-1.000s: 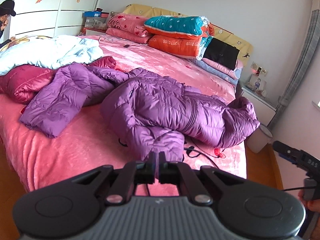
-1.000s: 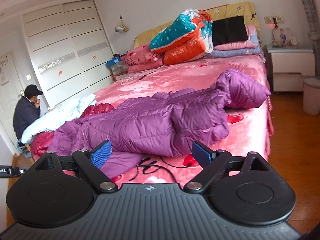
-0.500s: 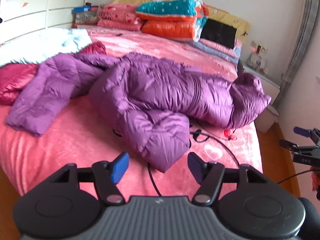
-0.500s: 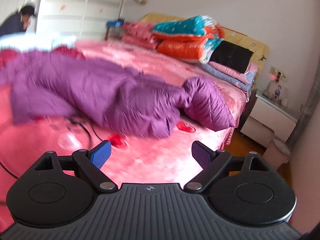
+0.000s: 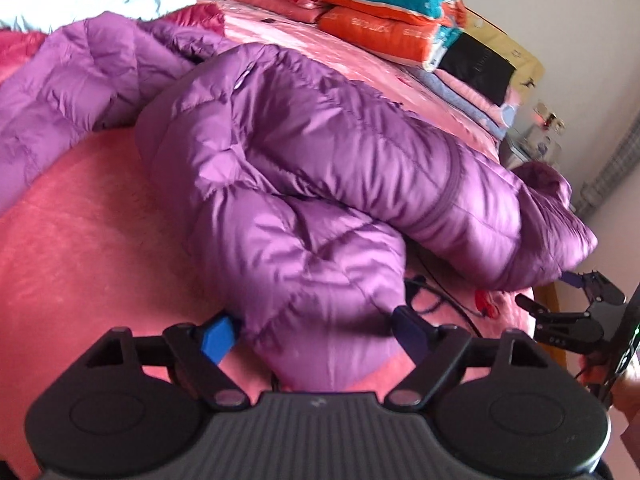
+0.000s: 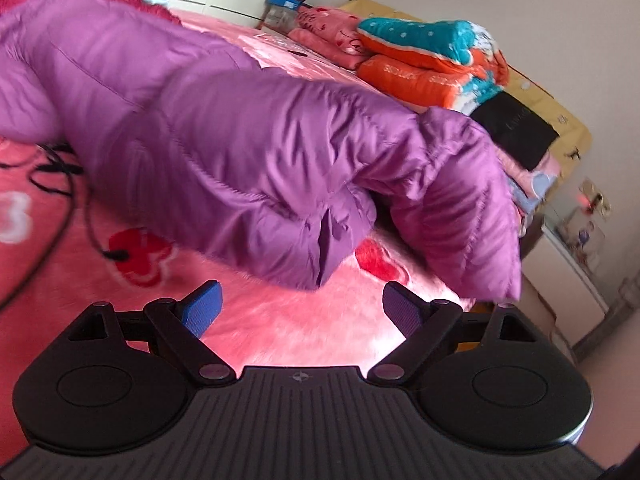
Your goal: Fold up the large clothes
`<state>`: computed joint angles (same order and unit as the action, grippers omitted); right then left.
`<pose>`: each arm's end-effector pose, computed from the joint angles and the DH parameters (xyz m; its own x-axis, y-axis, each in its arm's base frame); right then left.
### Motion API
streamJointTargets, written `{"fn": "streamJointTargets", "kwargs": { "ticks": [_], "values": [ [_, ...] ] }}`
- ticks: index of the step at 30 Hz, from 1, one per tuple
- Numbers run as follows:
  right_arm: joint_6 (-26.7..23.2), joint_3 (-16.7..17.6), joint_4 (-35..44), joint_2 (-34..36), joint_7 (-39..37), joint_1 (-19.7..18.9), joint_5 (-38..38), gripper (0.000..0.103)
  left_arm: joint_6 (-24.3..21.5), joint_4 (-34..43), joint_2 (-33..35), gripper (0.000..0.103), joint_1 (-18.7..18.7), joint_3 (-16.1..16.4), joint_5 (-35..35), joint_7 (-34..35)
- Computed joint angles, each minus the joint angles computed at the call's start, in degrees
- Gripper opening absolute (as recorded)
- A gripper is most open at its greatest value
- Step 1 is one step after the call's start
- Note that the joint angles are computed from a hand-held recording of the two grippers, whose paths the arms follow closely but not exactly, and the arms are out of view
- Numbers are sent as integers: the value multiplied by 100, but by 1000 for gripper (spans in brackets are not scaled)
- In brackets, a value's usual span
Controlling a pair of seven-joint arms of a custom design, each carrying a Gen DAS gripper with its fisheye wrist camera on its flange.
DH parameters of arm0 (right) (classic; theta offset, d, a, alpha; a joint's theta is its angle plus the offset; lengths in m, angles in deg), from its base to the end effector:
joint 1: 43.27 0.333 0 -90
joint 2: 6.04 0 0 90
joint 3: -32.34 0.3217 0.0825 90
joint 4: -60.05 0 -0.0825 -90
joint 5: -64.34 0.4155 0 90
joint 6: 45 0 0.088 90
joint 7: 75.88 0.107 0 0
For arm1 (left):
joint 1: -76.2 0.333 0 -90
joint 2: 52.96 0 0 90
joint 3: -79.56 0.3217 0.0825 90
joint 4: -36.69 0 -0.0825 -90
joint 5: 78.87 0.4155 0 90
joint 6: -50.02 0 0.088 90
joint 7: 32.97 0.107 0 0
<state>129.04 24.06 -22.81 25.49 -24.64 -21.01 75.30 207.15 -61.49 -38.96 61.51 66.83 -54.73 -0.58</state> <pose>0.7597 0.2036 0.4925 0.4630 -0.7567 0.4615 -0.2813 -0.6192 -0.7331 0.6291 -0.3275 0.5326 0.0755 -0.9235 0.3761 -0.7102 -0.3146 -0.6298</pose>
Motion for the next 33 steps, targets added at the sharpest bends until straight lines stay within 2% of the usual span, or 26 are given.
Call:
{"fn": "streamJointTargets", "kwargs": {
  "ticks": [3, 5, 8, 9, 10, 11, 12, 13, 15, 18, 20, 25, 26, 30, 33],
  "values": [
    [-139, 239, 638, 454, -337, -191, -35, 103, 232, 96, 183, 89, 28, 24, -52, -135],
    [-118, 389, 1037, 755, -602, -275, -25, 103, 230, 244, 326, 91, 32, 30, -41, -116],
    [-115, 318, 1599, 1168, -679, -198, 15, 103, 205, 420, 490, 89, 19, 45, -16, -84],
    [-204, 287, 1687, 1200, -643, -166, 45, 99, 250, 446, 515, 82, -20, 95, 59, -172],
    [-379, 263, 1859, 1282, -570, -150, 76, 93, 284, 477, 544, 70, -22, 106, 87, -184],
    [-536, 184, 1883, 1252, -425, -85, 78, 81, 276, 525, 579, 63, 6, 70, 53, -108],
    [-722, 127, 2001, 1296, -273, -53, 61, 70, 229, 591, 616, 51, 48, 4, -35, 13],
    [-899, 94, 2075, 1300, -125, -39, 34, 66, 191, 639, 635, 42, 82, -43, -114, 121],
    [-1223, 128, 2148, 1238, 161, -62, 8, 48, 190, 671, 618, 31, 96, -63, -176, 231],
    [-1773, 508, 2211, 1068, 390, -319, 226, 32, 380, 647, 531, 22, 82, -32, -152, 272],
    [-2207, 724, 2328, 957, 532, -477, 403, 27, 581, 599, 464, 19, 99, -18, -170, 237],
    [-3350, 1304, 2621, 680, 691, -949, 1183, 22, 1145, 270, 82, 17, 209, 2, -269, -7],
    [-3614, 1424, 2665, 619, 740, -1067, 1424, 21, 1275, 176, -24, 16, 183, 77, -180, -163],
    [-4548, 1872, 2652, 362, 959, -1571, 2649, 21, 1726, -269, -493, 16, 376, -4, -361, -295],
    [-4861, 2048, 2276, 50, 1136, -1846, 3580, 21, 1943, -611, -846, 16, 517, -113, -648, -182]
  ]
}}
